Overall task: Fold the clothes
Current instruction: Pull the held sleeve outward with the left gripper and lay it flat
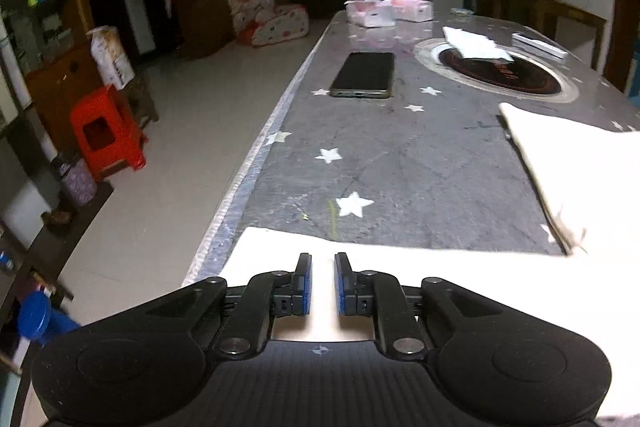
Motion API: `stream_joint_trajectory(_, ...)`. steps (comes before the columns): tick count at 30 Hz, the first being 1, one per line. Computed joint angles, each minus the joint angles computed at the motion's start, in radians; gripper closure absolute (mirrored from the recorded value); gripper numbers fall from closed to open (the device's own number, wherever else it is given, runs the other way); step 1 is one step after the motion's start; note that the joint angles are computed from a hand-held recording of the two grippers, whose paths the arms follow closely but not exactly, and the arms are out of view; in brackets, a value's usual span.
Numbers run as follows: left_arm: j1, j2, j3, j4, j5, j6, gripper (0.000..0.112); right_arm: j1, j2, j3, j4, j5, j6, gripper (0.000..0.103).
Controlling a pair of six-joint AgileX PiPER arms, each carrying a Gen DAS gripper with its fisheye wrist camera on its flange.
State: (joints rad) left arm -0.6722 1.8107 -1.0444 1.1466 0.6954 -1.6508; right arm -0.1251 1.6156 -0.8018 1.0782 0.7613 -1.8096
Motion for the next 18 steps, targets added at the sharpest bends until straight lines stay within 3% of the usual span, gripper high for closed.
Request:
stream_joint_trajectory(5, 0.020, 0.017, -0.099, -0.055, -0.106, 0.102, 0.097, -0.036, 0.020, -0.073, -0.013, 0.024, 0.046, 0.071)
stream_joint_trajectory(11, 0.030, 0.157, -0.344, -0.273, -0.219, 0.404, 0.096, -0.061, 0.127, -0.245, -0.031, -0.080, 0.138, 0.071)
stream_joint_trajectory(18, 0.045, 0.395, -0.736, -0.598, -0.208, 0.806, 0.088, -0.082, 0.342, -0.528, -0.135, -0.182, 0.366, 0.071)
